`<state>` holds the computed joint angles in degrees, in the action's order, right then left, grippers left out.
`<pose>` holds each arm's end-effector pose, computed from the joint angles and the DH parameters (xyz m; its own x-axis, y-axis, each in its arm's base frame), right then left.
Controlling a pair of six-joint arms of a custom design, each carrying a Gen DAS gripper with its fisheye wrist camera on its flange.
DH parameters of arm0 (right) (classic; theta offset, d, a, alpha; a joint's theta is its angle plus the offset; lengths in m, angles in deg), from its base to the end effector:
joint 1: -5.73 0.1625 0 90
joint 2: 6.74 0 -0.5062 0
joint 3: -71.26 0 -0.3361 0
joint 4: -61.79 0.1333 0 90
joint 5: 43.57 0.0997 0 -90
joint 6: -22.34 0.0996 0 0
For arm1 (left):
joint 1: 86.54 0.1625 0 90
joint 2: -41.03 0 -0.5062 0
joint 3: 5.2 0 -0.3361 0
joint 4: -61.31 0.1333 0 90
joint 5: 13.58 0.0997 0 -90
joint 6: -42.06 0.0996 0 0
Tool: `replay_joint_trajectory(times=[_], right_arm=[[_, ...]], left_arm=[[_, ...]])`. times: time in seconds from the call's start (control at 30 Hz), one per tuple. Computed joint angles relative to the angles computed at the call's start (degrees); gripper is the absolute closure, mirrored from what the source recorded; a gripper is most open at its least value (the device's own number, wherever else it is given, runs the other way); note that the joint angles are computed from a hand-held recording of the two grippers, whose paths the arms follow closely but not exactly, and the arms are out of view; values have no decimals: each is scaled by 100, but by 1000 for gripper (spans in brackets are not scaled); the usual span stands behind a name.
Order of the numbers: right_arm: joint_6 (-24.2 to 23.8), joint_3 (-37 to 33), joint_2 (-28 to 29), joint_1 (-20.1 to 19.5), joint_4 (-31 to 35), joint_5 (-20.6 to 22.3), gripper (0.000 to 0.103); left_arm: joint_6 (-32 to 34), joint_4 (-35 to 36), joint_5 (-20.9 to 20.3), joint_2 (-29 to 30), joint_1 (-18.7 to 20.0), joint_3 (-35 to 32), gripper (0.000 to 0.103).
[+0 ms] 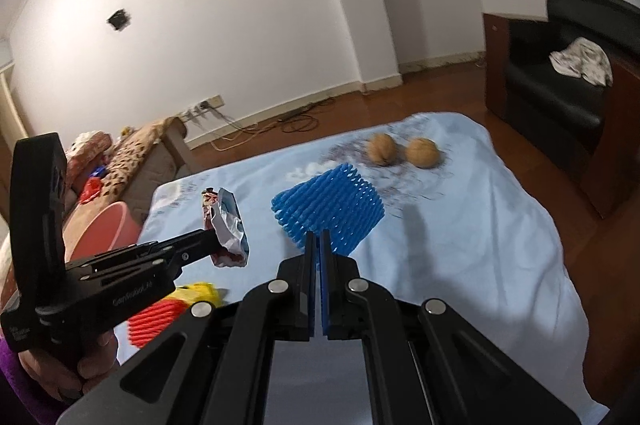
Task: Collect trash
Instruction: 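Carry the foil wrapper and blue mesh pad over the pink bucket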
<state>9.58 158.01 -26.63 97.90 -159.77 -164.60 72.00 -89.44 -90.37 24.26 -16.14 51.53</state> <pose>0.1095 -0.7242 0.0793 -0.8488 0.3282 0.4145 -0.2088 0.5122 -0.8331 -0.1448 -0.8719 0.0374 -0.6618 0.6563 -0.3623 0.7431 0.6383 -0.2009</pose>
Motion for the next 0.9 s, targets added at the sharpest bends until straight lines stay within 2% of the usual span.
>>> replay_joint_trajectory(times=[0.17, 0.47, 0.9], right_arm=[[-292, -332, 128, 211, 239, 101, 102], [-763, -1203, 477, 557, 993, 295, 102], [-1180, -2961, 1224, 904, 2649, 674, 102]], left_arm=[[-17, -379, -25, -298, 71, 336, 90], [-67, -1109, 217, -660, 195, 713, 90], [-141, -1782, 621, -918, 477, 739, 90]])
